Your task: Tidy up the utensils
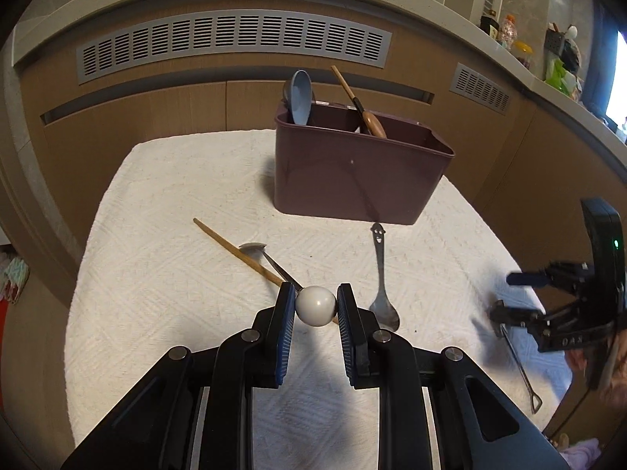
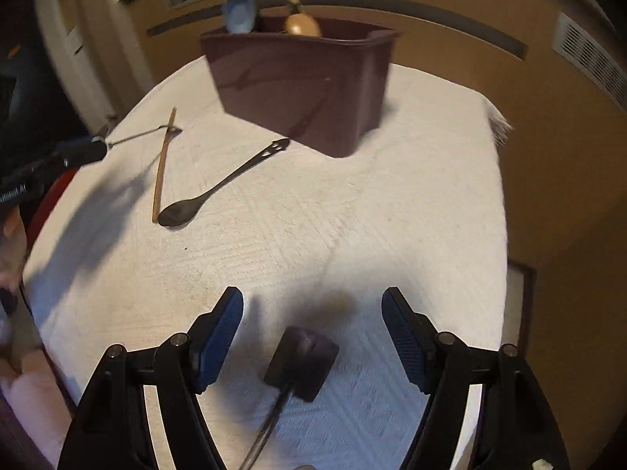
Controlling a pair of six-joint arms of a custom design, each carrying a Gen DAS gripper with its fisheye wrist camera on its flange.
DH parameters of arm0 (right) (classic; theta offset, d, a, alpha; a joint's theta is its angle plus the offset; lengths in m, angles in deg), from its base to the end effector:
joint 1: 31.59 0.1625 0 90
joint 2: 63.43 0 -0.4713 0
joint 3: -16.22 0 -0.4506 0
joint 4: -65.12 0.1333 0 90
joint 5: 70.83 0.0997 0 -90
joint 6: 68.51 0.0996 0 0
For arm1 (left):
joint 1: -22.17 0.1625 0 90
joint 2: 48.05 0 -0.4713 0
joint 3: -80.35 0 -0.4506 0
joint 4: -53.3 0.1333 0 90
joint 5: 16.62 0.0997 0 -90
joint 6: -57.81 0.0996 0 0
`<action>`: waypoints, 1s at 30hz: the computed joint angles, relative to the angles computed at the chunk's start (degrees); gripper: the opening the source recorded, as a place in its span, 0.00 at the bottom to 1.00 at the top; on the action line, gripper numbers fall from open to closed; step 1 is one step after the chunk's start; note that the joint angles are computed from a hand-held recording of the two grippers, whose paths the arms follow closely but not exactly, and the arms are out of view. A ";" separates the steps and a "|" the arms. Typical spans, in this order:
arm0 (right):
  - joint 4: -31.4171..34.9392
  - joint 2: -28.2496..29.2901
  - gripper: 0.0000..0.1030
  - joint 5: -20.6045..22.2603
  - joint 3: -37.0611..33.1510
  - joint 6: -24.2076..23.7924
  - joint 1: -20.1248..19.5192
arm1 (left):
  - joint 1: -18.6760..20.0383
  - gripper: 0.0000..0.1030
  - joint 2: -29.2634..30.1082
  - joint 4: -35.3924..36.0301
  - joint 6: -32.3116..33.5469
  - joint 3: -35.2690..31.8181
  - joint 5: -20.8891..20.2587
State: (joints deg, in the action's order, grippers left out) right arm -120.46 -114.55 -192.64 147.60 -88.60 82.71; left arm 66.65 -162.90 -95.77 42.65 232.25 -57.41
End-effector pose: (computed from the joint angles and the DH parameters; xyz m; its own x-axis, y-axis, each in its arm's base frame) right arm 0.2755 -0.4139 0.0300 -0.6449 -0.5112 0.5682 -0.6585 0.7490 -0.0735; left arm -0.0524 -0.3440 0.2957 -0.8103 0.0881 -0.5794 0.4658 0.6968 -0.5454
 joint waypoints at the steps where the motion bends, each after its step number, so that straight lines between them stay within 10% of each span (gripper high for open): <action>1: -1.22 -0.26 0.68 -0.33 1.28 3.00 0.17 | 0.09 0.22 0.15 -1.03 0.43 0.14 -0.35; 6: -8.11 4.62 0.59 -7.44 2.69 6.45 2.19 | 0.08 0.22 -2.13 -0.28 -0.78 0.41 -1.43; 9: -10.98 6.21 0.29 -8.29 2.73 6.22 3.61 | -2.42 0.22 -5.86 4.17 -3.54 0.83 0.26; 20: -18.19 2.96 0.28 -4.76 2.54 1.95 6.57 | -15.68 0.22 -15.76 20.38 -11.23 1.03 8.36; 30: -22.67 1.25 0.28 -1.11 1.29 0.75 9.19 | -16.57 0.22 -14.70 14.56 -8.47 -2.18 1.98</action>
State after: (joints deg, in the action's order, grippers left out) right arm -143.13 -113.30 -193.75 148.89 -87.85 91.90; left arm 50.08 -177.61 -81.21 34.18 230.07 -55.43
